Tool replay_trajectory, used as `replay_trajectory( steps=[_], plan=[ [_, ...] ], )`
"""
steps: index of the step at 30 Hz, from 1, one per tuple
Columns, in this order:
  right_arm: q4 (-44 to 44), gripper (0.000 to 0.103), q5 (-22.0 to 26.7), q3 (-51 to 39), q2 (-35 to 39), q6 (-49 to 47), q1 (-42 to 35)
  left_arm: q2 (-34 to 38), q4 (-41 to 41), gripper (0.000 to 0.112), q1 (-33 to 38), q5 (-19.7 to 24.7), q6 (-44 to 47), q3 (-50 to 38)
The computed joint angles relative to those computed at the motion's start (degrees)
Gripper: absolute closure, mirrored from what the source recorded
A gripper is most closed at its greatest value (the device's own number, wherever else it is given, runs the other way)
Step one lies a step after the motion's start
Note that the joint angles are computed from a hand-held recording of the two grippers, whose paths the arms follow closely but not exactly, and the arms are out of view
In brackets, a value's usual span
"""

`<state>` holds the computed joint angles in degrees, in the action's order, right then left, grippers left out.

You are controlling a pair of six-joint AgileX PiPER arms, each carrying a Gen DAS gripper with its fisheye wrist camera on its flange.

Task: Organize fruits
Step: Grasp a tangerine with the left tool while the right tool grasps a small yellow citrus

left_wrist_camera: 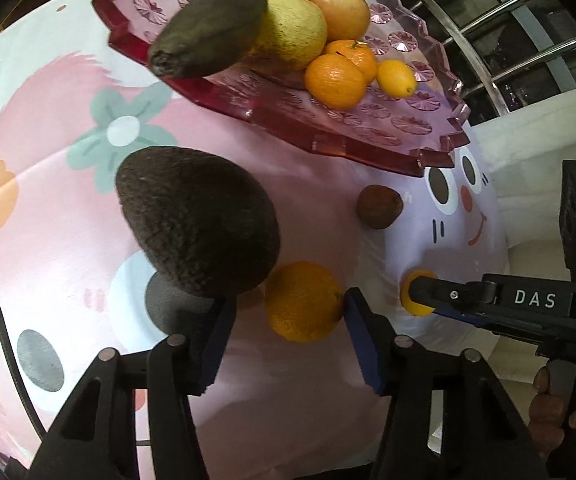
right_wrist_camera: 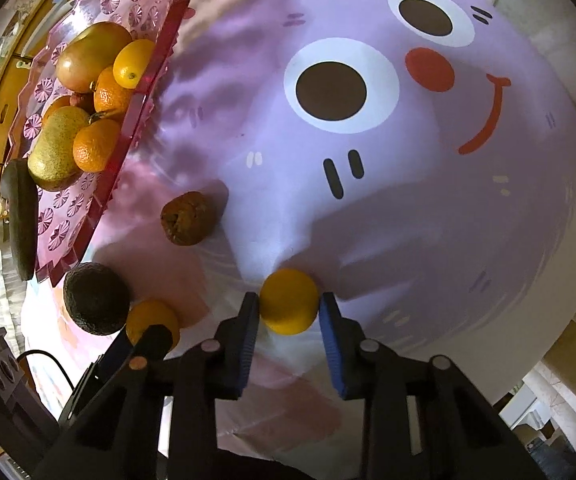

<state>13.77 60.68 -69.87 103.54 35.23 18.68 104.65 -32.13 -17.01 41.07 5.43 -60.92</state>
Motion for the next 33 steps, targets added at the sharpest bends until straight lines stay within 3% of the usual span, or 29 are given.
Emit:
replay_trajectory(
  steps=[8, 22, 33],
  plan=[
    [1.33, 0.074, 0.36, -0.40, 0.24, -3.89, -1.90, 1.17, -6.27, 0.075, -0.28, -0.78, 2.98, 0.26],
    [2.77, 0.074, 0.09, 2.79, -4.00, -12.70, -6.58, -2.86, -3.62, 0.076, -2.65, -4.43, -7.04, 3.51],
    [0.24, 0.074, -0.43, -1.16, -8.74, -22.16, -8.76, -13.42, 7.45, 0.076, -5.02, -3.80, -22.93, 4.38]
  ],
)
